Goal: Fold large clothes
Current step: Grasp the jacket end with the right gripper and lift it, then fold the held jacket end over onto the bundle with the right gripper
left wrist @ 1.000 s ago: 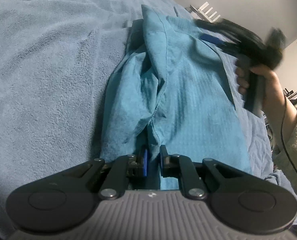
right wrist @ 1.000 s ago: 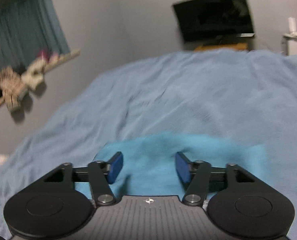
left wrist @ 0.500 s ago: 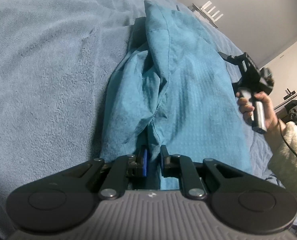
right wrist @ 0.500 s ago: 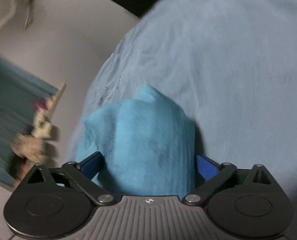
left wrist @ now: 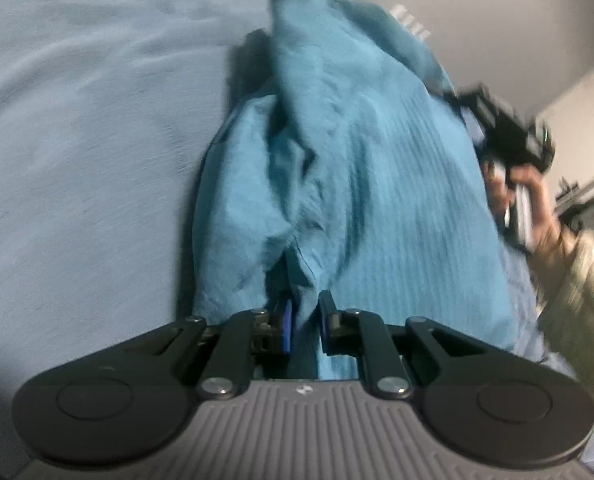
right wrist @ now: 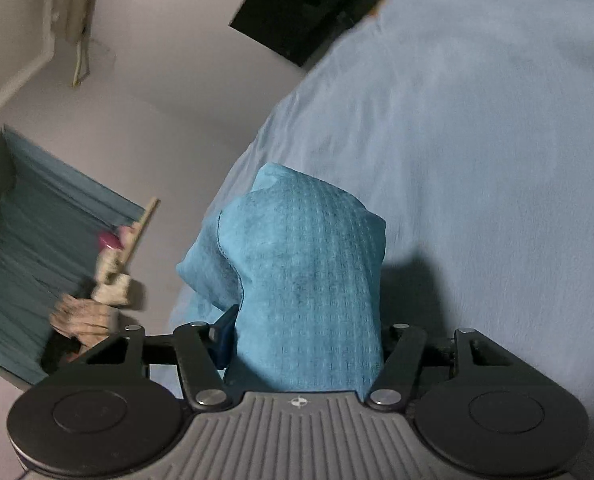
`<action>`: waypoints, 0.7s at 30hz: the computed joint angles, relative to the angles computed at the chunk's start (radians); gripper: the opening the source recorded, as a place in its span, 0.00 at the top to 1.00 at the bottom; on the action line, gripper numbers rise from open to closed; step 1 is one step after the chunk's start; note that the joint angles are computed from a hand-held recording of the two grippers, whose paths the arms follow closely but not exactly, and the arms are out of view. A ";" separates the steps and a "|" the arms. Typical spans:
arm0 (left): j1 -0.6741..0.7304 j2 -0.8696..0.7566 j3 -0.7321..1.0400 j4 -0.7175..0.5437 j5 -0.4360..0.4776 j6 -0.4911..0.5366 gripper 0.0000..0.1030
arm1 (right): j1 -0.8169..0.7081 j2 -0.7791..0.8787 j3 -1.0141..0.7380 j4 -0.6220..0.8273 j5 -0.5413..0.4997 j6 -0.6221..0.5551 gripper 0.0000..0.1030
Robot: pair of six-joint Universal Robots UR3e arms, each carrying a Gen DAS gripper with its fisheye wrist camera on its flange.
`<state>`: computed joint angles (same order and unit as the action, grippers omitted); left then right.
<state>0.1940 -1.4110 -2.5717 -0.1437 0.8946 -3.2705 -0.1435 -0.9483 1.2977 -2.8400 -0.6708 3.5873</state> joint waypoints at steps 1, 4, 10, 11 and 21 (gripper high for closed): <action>-0.075 -0.099 0.065 0.079 0.043 -0.049 0.91 | -0.011 0.003 -0.073 0.069 -0.015 -0.041 0.39; -0.234 -0.300 0.243 0.213 0.150 -0.158 0.90 | -0.033 0.045 -0.353 0.313 -0.100 -0.155 0.35; -0.332 -0.525 0.431 0.379 0.162 -0.288 0.90 | 0.068 0.090 -0.518 0.341 -0.646 -0.228 0.14; -0.334 -0.529 0.435 0.381 0.154 -0.287 0.90 | 0.076 0.058 -0.441 0.280 -0.666 -0.240 0.15; -0.326 -0.494 0.392 0.363 0.178 -0.241 0.90 | 0.030 -0.499 0.550 -0.151 -0.474 -0.599 0.43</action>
<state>-0.1321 -1.9052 -2.1792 0.2197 1.0726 -3.5116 -0.1131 -1.4476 1.8475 -2.9914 -1.1445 2.9884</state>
